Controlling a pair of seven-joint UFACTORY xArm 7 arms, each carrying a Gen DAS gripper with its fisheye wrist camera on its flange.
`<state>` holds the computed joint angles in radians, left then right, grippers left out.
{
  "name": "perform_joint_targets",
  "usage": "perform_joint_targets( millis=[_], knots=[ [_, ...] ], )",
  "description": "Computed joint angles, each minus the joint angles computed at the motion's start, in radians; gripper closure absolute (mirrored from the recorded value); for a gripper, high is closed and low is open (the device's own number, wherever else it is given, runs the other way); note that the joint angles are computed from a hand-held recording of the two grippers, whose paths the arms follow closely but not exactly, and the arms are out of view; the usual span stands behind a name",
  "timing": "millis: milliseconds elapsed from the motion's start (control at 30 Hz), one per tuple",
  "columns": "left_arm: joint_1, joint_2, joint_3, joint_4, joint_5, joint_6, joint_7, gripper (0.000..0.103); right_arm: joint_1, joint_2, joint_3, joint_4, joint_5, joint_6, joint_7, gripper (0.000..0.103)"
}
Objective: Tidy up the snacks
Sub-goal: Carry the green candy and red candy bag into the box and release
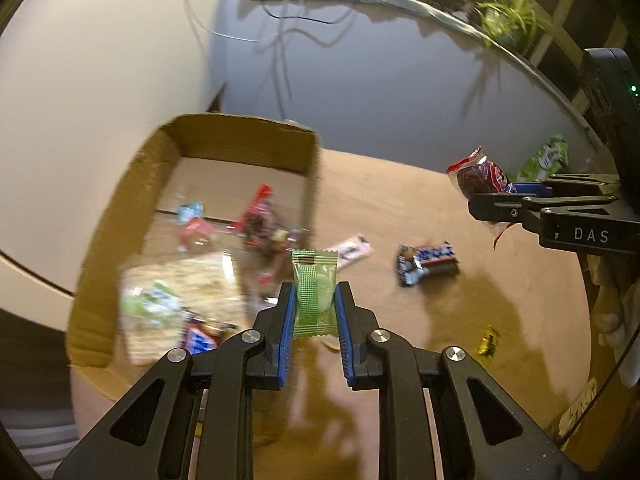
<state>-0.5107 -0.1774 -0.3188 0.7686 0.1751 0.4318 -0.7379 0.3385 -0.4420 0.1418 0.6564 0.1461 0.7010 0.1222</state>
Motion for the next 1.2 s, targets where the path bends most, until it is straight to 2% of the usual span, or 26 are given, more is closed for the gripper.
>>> perform_joint_targets(
  millis=[300,700,1067,1167,1200],
  knots=[
    [0.048,-0.065,0.032,-0.054,-0.016,0.014,0.021,0.085,0.037,0.175,0.042,0.155,-0.016,-0.023,0.001,0.066],
    [0.097,-0.108,0.039,-0.089,-0.025,0.013,0.032,0.085,0.072,0.346,0.072,0.306,-0.054,-0.019,-0.003,0.066],
    [0.113,-0.109,0.048,-0.096,-0.039,0.003,0.053,0.084,0.094,0.431,0.079,0.384,-0.089,-0.015,0.003,0.065],
    [0.117,-0.111,0.05,-0.097,-0.042,0.004,0.057,0.084,0.097,0.442,0.079,0.395,-0.099,-0.019,0.008,0.06],
    [0.118,-0.111,0.051,-0.097,-0.044,0.004,0.058,0.084,0.097,0.442,0.078,0.397,-0.102,-0.02,0.01,0.052]
  ],
)
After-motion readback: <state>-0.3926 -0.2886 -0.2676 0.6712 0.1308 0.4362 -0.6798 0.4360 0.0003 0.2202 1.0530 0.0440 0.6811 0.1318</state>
